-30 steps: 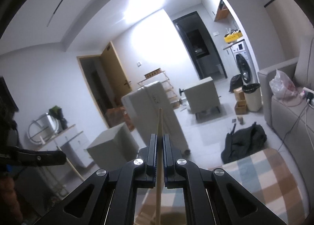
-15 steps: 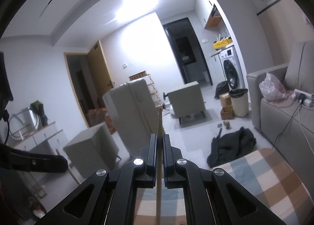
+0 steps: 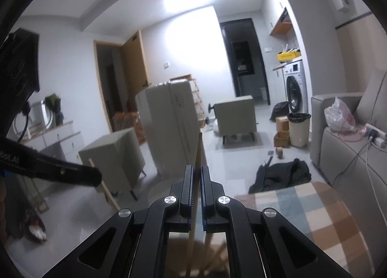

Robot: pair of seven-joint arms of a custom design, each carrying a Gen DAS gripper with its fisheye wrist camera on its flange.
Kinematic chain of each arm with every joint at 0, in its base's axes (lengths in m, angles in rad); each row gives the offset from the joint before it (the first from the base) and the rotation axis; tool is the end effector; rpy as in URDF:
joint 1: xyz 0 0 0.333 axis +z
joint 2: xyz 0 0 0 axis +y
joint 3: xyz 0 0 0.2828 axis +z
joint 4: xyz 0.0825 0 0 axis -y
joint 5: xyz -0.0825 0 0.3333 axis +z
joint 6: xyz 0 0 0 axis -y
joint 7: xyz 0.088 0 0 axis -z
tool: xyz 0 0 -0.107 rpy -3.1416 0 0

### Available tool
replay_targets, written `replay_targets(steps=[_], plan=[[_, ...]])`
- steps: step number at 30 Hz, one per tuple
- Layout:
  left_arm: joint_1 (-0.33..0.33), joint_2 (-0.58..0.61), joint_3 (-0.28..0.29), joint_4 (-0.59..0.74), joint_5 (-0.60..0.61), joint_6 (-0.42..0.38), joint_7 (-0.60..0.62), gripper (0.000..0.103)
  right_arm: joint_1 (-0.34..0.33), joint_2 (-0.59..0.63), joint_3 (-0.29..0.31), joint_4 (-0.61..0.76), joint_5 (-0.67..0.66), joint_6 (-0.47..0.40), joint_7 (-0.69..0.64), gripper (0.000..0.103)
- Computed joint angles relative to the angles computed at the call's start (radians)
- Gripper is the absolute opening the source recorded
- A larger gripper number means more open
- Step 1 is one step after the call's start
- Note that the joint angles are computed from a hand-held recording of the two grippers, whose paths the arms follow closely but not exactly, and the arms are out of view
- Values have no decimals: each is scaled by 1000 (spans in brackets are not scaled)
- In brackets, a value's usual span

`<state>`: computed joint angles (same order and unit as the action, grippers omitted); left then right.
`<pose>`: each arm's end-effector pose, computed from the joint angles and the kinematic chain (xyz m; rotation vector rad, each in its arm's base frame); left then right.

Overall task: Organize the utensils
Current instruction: 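Drop both chopsticks into the holder and open both grippers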

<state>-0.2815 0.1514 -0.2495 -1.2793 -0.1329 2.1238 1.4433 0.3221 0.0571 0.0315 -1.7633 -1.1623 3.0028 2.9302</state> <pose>0.5024 -0.2840 0.7053 -1.5992 2.3068 -1.0255 0.5058 0.2569 0.6070 -1.4227 1.3423 -0.8047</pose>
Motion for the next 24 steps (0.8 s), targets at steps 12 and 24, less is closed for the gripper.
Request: replay_targets(steps=[12,24], plan=[[-6,27,-10,6,-42,-115,8,2,-21,-141,74,-255,556,-13,-564,4],[-26,-173,-8,-238,7,17,-110,48,-96,-411,156,-490,778,-61,-674,63]])
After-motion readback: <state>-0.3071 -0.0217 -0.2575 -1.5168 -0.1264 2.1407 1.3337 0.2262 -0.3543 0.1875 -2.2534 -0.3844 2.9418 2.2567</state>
